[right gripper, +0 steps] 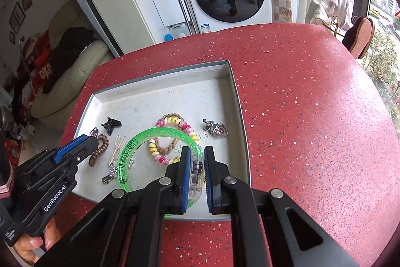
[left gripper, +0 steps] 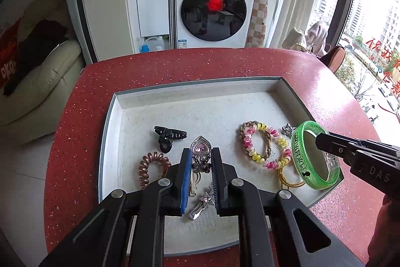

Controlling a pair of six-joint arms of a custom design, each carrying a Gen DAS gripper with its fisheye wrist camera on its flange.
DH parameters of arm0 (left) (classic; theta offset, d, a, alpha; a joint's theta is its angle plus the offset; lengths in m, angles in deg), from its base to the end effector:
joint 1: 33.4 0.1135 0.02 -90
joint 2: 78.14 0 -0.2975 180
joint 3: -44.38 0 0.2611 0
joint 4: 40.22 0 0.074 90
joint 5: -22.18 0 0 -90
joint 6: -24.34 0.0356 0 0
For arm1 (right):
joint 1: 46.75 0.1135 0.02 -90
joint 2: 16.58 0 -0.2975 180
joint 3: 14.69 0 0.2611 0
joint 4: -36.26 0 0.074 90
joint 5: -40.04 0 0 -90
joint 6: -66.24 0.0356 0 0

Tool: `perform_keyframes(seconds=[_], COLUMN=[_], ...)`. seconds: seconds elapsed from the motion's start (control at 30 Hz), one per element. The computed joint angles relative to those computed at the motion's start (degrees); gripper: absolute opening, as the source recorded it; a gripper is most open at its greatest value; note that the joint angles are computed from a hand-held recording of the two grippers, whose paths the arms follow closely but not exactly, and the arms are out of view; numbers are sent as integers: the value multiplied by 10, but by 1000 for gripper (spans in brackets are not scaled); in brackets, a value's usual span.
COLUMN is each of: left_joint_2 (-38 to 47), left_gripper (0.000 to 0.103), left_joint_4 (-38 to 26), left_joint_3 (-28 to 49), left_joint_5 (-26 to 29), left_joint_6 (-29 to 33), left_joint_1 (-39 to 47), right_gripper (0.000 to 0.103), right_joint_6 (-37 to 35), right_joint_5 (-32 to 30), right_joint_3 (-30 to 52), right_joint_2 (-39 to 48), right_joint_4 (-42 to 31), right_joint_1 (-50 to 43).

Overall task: Organize jewelry
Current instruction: 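Lower the heart pendant and open the left tool while the right tool lowers the bangle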

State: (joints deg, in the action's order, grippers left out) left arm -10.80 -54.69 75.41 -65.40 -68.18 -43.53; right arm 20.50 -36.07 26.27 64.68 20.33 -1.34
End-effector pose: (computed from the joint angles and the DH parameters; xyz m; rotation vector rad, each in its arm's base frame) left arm 0.1819 -0.0340 0.1485 0.1818 2.4550 -0.1483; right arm 0.1706 0.1608 0.1484 0.0684 2.5399 0.3241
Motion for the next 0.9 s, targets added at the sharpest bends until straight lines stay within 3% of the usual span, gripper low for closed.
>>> perform_keyframes(seconds=[0.5, 0.9], left_joint_2=[135, 158], left_gripper=[34, 34], left_joint_4=[94, 102], left_joint_3=[1, 2], left_joint_5=[-64, -93], left_joint_6=[-26, -34], left_joint_1=[-52, -79], right_gripper=[12, 17], right_joint_6=[-16, -27], right_joint_5=[-2, -37], right_joint_3=[37, 22], right_joint_2=[127, 131], right_joint_4=[54, 85], right_joint_1=[-24, -42])
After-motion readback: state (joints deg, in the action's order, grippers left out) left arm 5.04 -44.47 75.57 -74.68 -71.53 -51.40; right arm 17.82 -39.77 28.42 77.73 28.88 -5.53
